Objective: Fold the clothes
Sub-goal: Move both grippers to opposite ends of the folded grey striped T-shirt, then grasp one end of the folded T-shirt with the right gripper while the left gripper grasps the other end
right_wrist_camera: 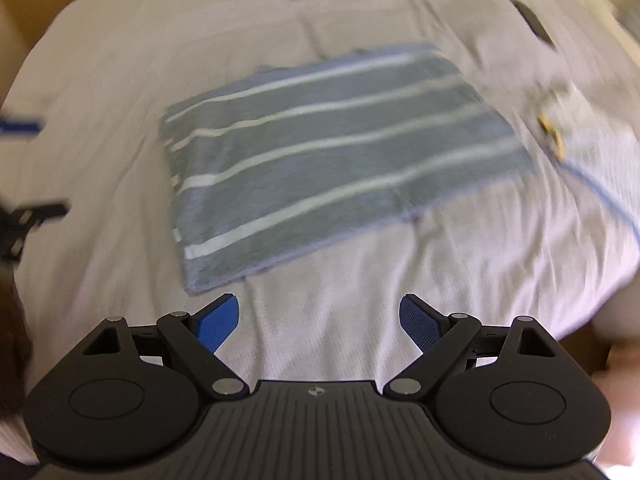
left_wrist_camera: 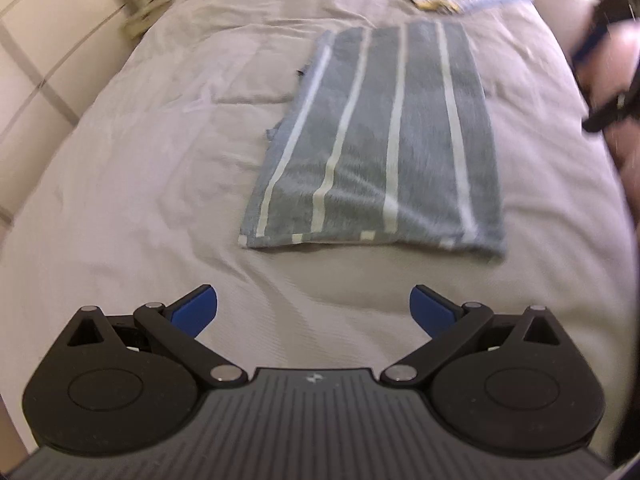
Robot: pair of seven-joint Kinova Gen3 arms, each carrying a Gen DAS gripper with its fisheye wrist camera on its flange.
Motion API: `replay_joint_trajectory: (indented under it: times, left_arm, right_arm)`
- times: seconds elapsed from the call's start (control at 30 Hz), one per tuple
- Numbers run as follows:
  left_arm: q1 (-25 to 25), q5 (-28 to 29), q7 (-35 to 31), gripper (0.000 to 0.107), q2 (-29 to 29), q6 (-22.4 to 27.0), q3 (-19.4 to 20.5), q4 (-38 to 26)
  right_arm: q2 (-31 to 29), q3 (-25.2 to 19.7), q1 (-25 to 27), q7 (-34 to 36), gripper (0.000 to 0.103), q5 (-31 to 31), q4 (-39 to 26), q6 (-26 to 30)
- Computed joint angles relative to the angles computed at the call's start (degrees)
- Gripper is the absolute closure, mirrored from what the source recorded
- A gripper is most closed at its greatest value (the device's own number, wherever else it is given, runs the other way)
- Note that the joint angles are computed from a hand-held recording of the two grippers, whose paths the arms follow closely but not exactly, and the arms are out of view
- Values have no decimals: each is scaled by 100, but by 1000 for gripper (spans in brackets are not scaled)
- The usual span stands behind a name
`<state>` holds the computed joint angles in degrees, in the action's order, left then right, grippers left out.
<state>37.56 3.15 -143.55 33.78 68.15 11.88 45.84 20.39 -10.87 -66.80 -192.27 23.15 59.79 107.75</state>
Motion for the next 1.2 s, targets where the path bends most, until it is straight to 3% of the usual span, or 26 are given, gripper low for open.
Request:
replay_joint_trajectory:
  times: [0.17,0.27,0.43,0.57,0.63,0.7,0.77,0.83,0.9,0.97,1.1,1.2]
  left_arm:
    - [-521,-875,-1165,23,336,-755,1216,358]
    - [-849,-1425,-1864,24,653,-1129,2012,494]
    - [-1353,-2420,-3029,24,1304,-1574,3339,579]
    - [-1678,-3340,-3961,25,1964,-1630,4401,471]
    - [-1787,-3693,-4427,25,2289,-1643,4888,358]
    - [-1834,-3791,-4893,25,2513,-1736,5114,287]
    - [-1727,-3568,-5359,25,2653,-1714,5019,51]
    - [-1495,-3102,-5781,26,2722,-1593,4650,-323]
    - [-1211,-2666,-5945,39,2723,-1353,4145,-710]
    - [-864,-2321,-5948,64,2755,-965,3615,-1236]
    - [-281,-1556,-6016,78,2904,-254,2553,-2236]
    - [-66,-857,-6100,84,2927,-58,1760,-2532]
  right_arm:
    - [730,-1176,529,1165,35,748,-486,329]
    - [975,-1534,785,1864,37,985,-476,58]
    - [1116,-693,609,2632,38,621,-239,-1046]
    - [1255,355,266,2778,38,70,-237,-1554]
    - [1351,545,252,2755,37,-30,-276,-1647]
    - [1357,580,276,2697,36,-69,-219,-1702]
    - [1372,600,282,2674,35,-83,-196,-1697]
    - [1394,610,278,2681,34,-85,-198,-1651]
    - [1401,606,300,2703,32,-101,-172,-1668]
    - [1428,604,334,2761,30,-108,-169,-1689]
    - [1481,597,406,2972,27,-96,-161,-1822]
    - [1591,603,445,3236,27,-89,-259,-1832]
